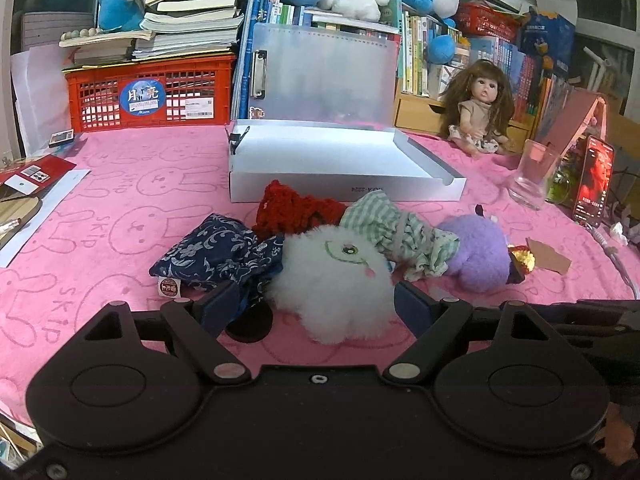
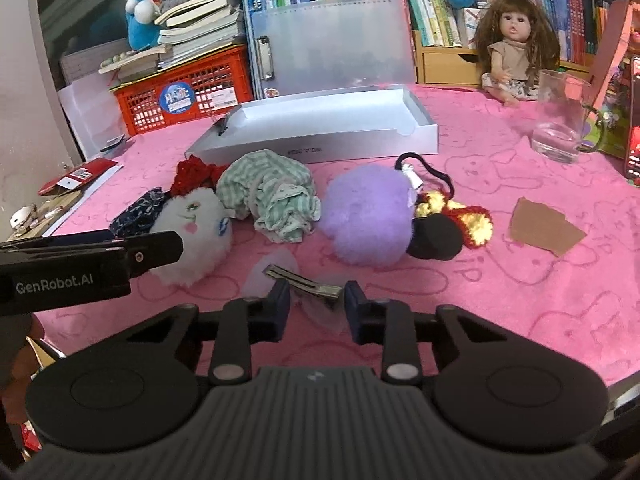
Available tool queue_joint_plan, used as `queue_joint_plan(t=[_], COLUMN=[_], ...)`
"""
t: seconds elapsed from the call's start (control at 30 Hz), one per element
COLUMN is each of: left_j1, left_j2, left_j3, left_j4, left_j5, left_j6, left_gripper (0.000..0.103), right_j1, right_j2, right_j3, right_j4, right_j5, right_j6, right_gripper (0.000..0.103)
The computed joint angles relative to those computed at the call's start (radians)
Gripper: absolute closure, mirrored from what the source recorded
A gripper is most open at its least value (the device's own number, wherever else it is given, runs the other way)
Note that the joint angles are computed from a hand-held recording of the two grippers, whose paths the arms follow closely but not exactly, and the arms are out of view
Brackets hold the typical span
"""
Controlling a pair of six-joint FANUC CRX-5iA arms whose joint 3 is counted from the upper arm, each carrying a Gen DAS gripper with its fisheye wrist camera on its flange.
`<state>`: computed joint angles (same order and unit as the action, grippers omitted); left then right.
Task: Organize objects
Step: 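Move left gripper to white fluffy plush while right gripper approaches silver hair clip, then close left gripper on white plush while right gripper closes on hair clip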
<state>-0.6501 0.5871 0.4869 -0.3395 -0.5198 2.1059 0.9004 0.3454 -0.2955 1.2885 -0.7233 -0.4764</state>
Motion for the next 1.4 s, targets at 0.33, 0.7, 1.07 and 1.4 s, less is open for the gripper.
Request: queue_joint_plan(t=[0.33,0.7,1.07,1.4], left_j1=[-0.001,-0.011,-0.061,-0.011], left_j2=[0.049,0.112,0.081,0.06], left_j3=[0.059,0.148,0.133,0.055], left_j4=[0.011,-0.014,-0.199,0.03], left_j5=[-0.021,-0.058,-0.048,0.059], left_j6=[-0.02,0.003,0.114,0.004], left_gripper=[0.016,0.011,0.025,0.041], right_j1=[0.021,0.015,0.011,0.015], right_j2=[0.0,-0.005,-0.001,-0.001], right_j3=[0.007,-0.008,-0.005,-0.01], right_j4=[-0.023,0.026,0.025,0.032], right_j5=[-0.1,-0.082,-0.081,-0.098], right_j6=[0.022,-0.005,-0.022,-0.036], right_gripper=[0.064,0.042,0.038,0.037])
